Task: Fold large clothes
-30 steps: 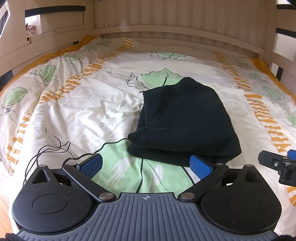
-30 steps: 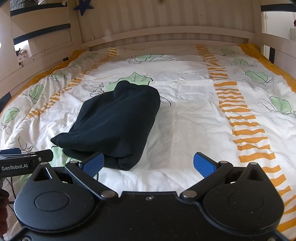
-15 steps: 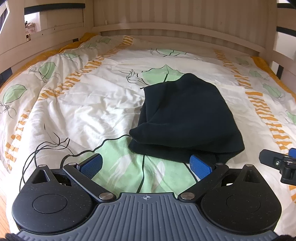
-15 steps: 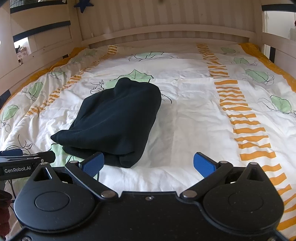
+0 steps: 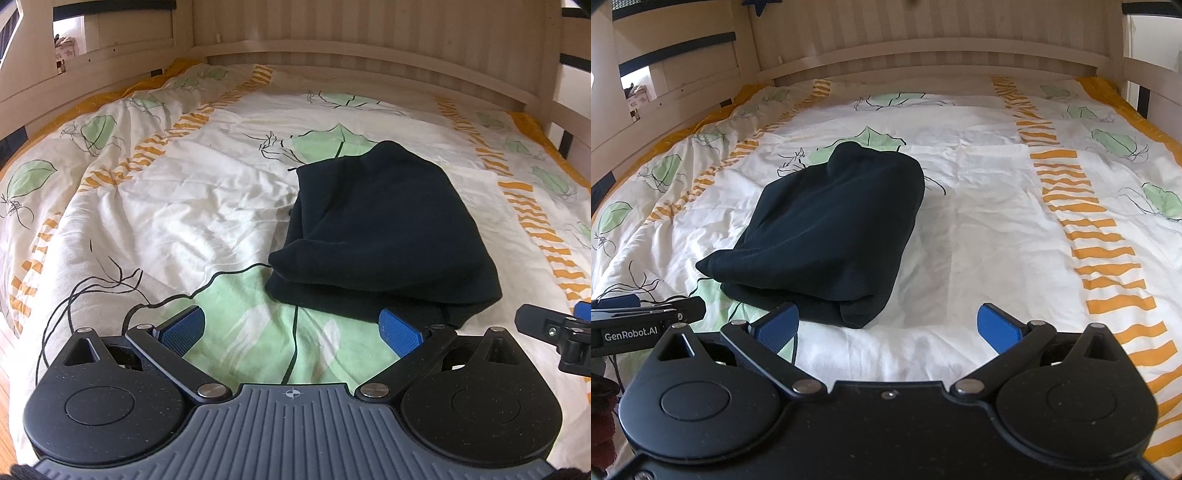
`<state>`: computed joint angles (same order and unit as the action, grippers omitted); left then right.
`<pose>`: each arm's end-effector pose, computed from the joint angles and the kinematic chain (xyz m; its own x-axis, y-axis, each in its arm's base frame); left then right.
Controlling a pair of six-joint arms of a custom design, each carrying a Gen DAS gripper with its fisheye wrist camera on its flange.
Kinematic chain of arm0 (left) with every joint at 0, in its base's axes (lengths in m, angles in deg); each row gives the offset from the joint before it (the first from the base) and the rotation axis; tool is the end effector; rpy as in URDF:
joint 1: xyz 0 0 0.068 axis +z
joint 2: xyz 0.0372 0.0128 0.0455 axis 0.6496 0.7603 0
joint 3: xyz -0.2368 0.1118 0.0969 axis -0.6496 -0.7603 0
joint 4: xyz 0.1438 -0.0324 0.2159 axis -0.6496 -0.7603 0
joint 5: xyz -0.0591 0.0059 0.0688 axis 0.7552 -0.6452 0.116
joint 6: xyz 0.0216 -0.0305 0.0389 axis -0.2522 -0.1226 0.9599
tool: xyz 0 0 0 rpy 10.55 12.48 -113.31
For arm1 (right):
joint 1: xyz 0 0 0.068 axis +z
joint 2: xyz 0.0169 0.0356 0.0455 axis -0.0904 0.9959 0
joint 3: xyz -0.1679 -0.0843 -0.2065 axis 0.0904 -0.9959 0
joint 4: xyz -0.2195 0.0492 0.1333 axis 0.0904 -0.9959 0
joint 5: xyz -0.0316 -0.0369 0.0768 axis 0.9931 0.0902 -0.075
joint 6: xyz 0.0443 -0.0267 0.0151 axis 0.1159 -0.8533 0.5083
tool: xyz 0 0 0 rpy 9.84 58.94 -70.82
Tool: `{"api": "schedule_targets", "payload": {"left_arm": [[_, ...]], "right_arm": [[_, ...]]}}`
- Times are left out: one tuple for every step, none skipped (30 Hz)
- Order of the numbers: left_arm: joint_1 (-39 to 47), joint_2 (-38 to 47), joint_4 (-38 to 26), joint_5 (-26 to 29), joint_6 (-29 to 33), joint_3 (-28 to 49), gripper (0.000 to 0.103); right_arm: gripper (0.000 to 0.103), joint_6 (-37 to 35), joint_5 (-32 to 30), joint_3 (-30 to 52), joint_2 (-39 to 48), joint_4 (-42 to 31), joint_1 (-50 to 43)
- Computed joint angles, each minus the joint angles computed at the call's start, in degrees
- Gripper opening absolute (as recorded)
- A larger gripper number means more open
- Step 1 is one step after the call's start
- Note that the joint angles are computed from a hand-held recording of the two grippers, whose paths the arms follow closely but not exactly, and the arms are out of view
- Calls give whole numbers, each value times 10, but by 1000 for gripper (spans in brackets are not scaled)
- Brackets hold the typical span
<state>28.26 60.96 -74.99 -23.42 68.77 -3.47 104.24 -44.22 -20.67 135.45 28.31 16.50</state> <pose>0.3072 -0.0614 0.2828 -0.6707 0.0388 -0.7407 0.0329 0.9992 0.0226 0.3100 0.1134 0.2755 -0.6392 0.1867 -0.7460 0.1044 0.9822 0.1564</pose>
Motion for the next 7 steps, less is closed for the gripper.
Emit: {"api": "schedule_targets", "payload": {"left_arm": [[1,1,1,1,0,0,102],[1,1,1,2,1,0,102],[1,2,2,3,2,0,102],[1,4,2,2,2,1,102],[2,4,3,3,2,1,102],[3,7,3,6,3,3,102],[4,9,4,8,3,4,102]], "right_arm": [[102,0,-1,1,1,0,0],[102,0,-1,2,3,0,-1],[102,0,-2,3,5,0,-2],[102,1,-2,5,8,-1,-2],[102,2,-3,6,10,-1,-3],[102,2,-4,7,12,-1,-4],[102,2,-5,8,13,-1,-4]]}}
